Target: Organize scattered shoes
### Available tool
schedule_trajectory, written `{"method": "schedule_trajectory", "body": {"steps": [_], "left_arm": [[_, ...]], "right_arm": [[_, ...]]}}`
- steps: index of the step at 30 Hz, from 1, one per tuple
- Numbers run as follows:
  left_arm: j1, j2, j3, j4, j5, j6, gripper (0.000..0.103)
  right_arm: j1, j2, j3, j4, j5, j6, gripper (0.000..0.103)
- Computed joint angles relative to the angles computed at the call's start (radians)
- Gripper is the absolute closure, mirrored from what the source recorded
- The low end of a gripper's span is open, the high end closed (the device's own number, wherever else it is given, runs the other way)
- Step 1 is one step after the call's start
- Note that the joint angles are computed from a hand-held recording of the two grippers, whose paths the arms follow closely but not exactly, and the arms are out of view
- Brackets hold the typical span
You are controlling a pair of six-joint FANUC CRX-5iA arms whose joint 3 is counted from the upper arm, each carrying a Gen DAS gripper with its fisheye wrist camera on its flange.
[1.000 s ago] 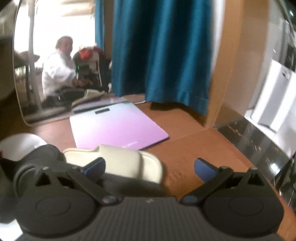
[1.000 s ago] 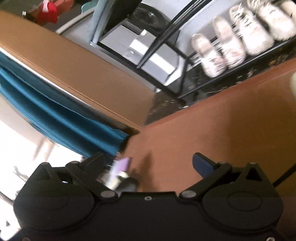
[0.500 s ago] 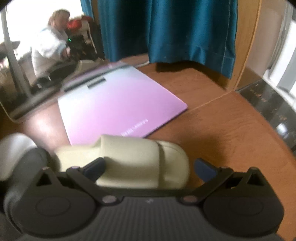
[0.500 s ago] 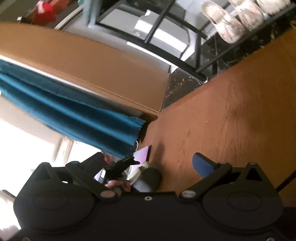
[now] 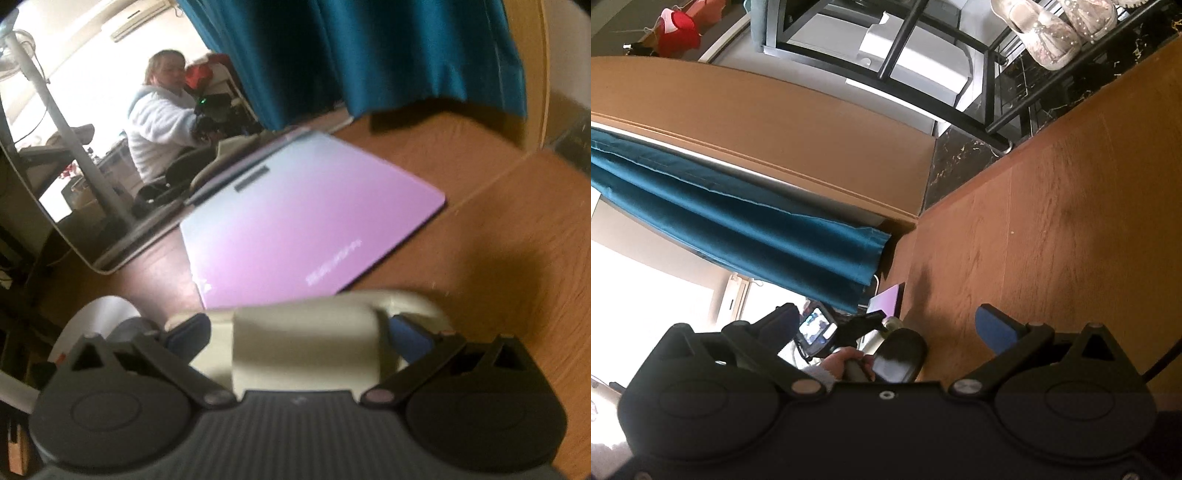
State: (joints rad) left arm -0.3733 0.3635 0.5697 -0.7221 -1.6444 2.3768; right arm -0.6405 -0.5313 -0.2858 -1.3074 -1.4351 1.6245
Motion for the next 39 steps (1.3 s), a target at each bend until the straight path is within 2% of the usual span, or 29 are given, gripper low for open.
{"method": "schedule_trajectory", "body": {"steps": [1, 6, 8, 11, 13, 19, 22, 24, 25, 27, 30, 31, 32, 35, 39], "left_arm": [[0.000, -0.011, -0.017, 0.009, 0.016, 0.019, 0.025], [0.008, -0.048, -0.055, 0.037, 0.058, 0.088, 0.027], [-0.005, -0.056, -0.049, 0.008, 0.055, 0.121, 0.027], [-0.044, -0.052, -0.004, -0.072, 0.043, 0.096, 0.027], [-0.061, -0.057, 0.026, -0.087, 0.056, 0.091, 0.027], [-0.188, -0.082, 0.092, -0.069, 0.189, -0.030, 0.027], [-0.276, -0.078, 0.096, 0.022, 0.292, -0.152, 0.027], [-0.336, -0.062, 0.079, 0.161, 0.398, -0.311, 0.027], [-0.350, -0.058, 0.071, 0.207, 0.429, -0.364, 0.027], [-0.379, -0.038, 0.032, 0.382, 0.536, -0.554, 0.027], [-0.418, 0.033, 0.020, 0.629, 0.623, -0.859, 0.027], [-0.435, 0.072, 0.037, 0.710, 0.630, -0.967, 0.027], [-0.446, 0.107, 0.062, 0.754, 0.620, -1.021, 0.027], [-0.480, 0.202, 0.152, 0.828, 0.558, -1.128, 0.027], [-0.558, 0.295, 0.303, 0.679, 0.430, -1.218, 0.024]], "right_arm": [[0.005, 0.001, -0.003, 0.001, 0.008, -0.002, 0.000], [0.028, 0.017, -0.010, 0.010, 0.026, -0.024, 0.000], [0.032, 0.023, -0.011, 0.012, 0.029, -0.030, 0.000], [0.038, 0.029, -0.012, 0.017, 0.031, -0.037, 0.000], [0.038, 0.030, -0.011, 0.019, 0.029, -0.037, 0.000], [0.020, 0.009, -0.009, 0.026, 0.031, -0.076, 0.000], [-0.012, -0.005, 0.002, 0.053, 0.022, -0.140, 0.000], [-0.074, -0.011, 0.022, 0.076, -0.010, -0.182, 0.000], [-0.119, -0.006, 0.036, 0.089, -0.038, -0.178, 0.000], [-0.264, 0.021, 0.083, 0.142, -0.117, -0.128, 0.000], [-0.419, 0.071, 0.133, 0.239, -0.155, -0.048, 0.000], [-0.457, 0.086, 0.144, 0.267, -0.156, -0.027, 0.000], [-0.492, 0.100, 0.152, 0.296, -0.150, -0.006, 0.000], [-0.569, 0.138, 0.161, 0.393, -0.100, 0.036, 0.000], [-0.571, 0.155, 0.133, 0.472, -0.004, 0.009, 0.000]]}}
